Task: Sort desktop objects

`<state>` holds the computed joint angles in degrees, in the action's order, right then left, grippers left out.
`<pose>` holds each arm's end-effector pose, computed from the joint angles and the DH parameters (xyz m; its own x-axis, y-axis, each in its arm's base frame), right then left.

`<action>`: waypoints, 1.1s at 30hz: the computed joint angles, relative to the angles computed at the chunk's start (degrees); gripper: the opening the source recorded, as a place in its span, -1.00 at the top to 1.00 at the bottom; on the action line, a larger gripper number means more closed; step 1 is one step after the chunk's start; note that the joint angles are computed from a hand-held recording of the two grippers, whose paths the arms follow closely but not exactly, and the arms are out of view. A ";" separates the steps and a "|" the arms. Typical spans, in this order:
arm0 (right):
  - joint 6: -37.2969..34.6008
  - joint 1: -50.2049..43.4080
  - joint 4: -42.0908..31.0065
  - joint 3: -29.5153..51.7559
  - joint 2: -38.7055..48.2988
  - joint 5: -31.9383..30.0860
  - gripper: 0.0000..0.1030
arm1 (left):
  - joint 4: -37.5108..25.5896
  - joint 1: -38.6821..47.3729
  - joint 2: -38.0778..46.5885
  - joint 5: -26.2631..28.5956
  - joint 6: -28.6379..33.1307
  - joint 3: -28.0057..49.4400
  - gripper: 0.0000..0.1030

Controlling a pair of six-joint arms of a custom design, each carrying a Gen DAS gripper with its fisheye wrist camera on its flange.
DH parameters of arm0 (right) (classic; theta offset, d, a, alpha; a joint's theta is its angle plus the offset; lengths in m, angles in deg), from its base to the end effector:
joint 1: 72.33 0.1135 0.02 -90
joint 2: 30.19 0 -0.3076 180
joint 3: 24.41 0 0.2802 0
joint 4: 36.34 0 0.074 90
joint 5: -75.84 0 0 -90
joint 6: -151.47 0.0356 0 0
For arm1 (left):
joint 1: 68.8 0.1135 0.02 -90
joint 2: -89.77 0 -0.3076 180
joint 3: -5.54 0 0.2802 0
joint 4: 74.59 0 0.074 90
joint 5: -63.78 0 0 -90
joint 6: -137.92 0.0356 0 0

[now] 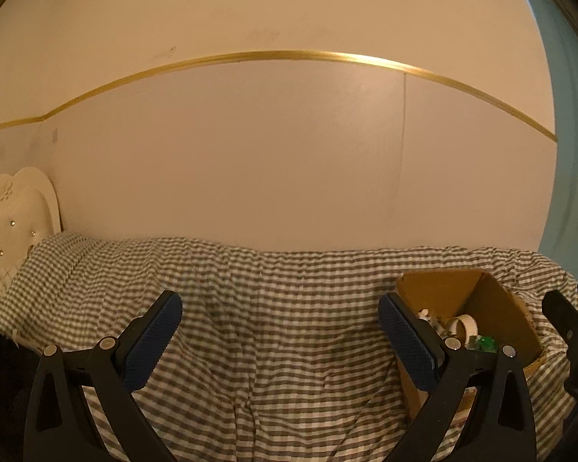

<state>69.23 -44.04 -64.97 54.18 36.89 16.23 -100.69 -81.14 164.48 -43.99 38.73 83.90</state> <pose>0.2505 0.1144 0.4219 -0.2546 -0.0047 -0.9670 0.0518 0.9985 -0.0185 0.3132 -0.0574 0.3868 -0.3568 -0.0776 -0.9310 -0.1307 0.9909 -0.0326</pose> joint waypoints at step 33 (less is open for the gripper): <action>1.10 -2.05 1.09 -3.70 1.27 -1.99 -1.00 | -3.33 -2.42 2.62 -4.99 -1.68 0.57 -1.00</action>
<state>70.33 -46.10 -63.88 50.49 38.16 14.24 -104.02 -83.56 167.10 -48.98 37.05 84.47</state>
